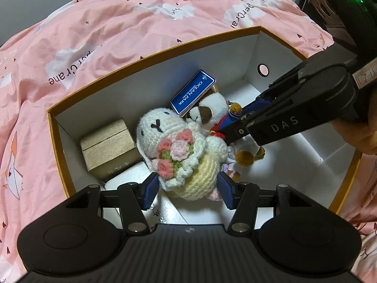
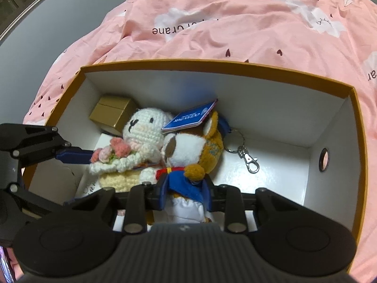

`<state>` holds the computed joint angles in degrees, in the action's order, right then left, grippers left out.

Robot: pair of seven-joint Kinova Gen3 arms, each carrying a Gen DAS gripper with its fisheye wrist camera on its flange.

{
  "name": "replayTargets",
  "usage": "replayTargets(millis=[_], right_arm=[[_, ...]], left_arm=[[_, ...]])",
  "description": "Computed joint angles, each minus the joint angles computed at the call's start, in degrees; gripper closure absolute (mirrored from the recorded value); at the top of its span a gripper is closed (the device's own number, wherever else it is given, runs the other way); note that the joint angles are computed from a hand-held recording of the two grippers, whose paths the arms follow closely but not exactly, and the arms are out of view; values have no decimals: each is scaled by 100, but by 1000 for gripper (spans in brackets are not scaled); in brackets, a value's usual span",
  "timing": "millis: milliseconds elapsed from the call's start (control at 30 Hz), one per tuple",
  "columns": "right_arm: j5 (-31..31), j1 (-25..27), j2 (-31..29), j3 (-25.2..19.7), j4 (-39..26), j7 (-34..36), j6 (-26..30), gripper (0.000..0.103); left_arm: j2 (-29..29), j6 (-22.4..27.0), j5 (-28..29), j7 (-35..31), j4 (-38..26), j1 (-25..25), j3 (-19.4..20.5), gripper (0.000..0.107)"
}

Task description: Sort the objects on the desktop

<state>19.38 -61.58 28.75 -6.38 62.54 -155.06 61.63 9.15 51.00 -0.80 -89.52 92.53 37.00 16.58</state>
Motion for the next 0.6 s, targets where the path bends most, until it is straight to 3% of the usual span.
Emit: replayTargets(millis=[300, 600], right_arm=[[-21, -57, 134, 33, -290, 113, 324, 68], [683, -722, 538, 384, -1260, 322, 1668, 51]], left_arm=[[21, 20, -10, 188, -59, 48, -6, 43], [-330, -340, 613, -35, 293, -228, 20, 38]])
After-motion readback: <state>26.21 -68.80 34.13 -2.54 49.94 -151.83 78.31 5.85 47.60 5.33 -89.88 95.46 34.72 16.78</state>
